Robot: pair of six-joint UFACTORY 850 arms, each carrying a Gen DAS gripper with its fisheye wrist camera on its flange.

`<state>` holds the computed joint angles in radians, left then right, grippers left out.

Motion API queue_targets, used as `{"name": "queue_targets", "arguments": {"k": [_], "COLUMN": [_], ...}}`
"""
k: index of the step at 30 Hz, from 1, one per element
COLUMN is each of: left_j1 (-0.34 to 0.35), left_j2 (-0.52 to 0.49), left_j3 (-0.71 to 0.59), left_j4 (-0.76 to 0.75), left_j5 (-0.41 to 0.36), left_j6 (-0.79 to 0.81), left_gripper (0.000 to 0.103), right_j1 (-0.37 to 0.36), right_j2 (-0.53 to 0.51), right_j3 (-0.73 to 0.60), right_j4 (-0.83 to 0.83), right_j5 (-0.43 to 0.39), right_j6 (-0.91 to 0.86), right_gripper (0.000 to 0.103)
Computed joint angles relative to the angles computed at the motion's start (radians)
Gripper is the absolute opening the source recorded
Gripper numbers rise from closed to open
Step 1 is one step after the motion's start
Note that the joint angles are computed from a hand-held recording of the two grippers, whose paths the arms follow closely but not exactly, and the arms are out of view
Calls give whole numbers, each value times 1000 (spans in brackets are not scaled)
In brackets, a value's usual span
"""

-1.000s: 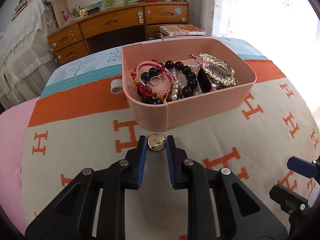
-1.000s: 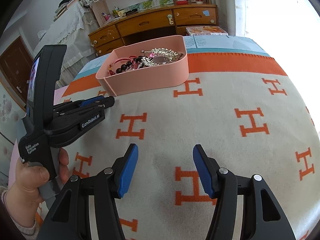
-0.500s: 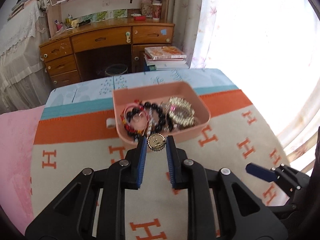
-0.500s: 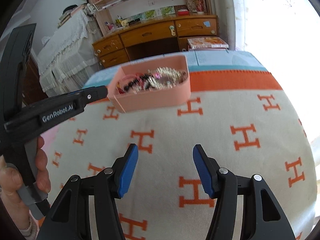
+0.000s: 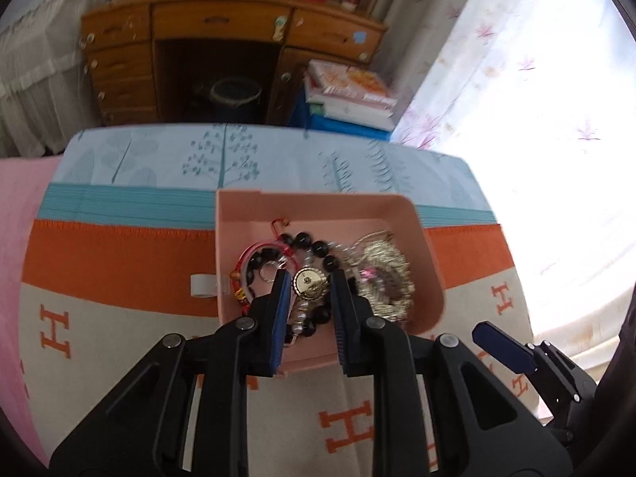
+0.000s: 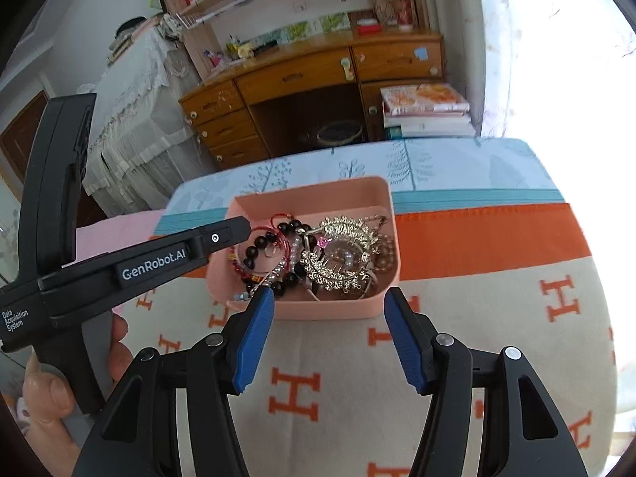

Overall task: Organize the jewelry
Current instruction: 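Lift the coin pendant with the left gripper and release it into the tray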

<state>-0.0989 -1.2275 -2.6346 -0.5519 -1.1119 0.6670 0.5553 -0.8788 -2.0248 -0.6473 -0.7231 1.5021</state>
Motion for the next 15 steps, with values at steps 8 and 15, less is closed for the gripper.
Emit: {"name": "queue_targets", "arguments": {"k": [8,15], "left_j1": [0,17], "left_j2": [-17,262], "left_j3": [9,443], "left_j4": [38,5], "left_j5": [15,226], "left_j6": [-21,152], "left_gripper": [57,63], "right_j1": [2,31], "right_j2": [-38,32], "right_j3": [-19,75], "right_j4": [6,-80], "right_j5": [7,0], "right_j6": [-9,84], "right_gripper": [59,59]}}
